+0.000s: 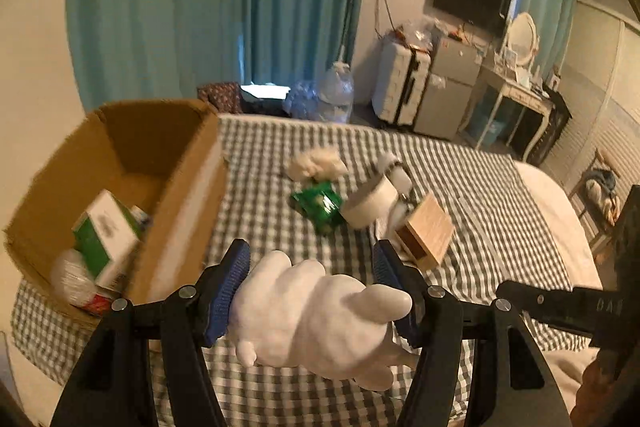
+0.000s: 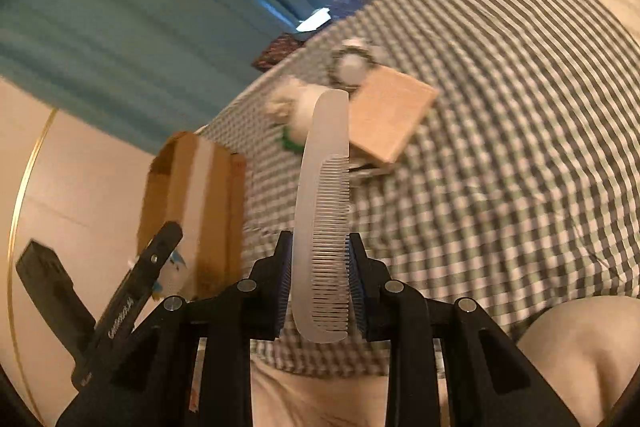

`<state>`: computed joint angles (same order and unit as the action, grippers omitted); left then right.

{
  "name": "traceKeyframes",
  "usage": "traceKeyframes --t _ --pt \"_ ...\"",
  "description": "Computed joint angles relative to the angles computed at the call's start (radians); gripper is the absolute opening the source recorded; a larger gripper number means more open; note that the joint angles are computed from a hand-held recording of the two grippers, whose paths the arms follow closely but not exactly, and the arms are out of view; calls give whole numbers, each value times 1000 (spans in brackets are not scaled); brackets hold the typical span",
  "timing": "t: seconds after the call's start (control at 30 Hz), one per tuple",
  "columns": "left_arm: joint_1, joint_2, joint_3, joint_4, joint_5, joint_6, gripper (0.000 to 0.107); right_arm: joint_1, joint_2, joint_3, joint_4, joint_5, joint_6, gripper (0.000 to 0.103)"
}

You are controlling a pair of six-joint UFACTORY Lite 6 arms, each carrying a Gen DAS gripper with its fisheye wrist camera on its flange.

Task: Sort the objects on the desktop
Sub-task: 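Carry the cotton bag and comb over the cardboard box with both tools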

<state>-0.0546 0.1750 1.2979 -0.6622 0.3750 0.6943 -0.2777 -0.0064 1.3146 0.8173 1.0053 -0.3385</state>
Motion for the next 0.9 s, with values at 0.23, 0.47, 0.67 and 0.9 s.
traceKeyframes --t 0.23,0.47,0.67,0.9 --pt "176 -33 65 -70 110 104 66 237 -18 133 -61 -43 156 26" --pt "377 98 275 -98 204 155 65 505 97 350 -177 -98 320 26" --pt "485 232 450 -82 260 160 65 694 341 651 -282 -100 450 26" --pt "525 437 664 -16 304 73 65 776 681 1062 -342 -12 538 26"
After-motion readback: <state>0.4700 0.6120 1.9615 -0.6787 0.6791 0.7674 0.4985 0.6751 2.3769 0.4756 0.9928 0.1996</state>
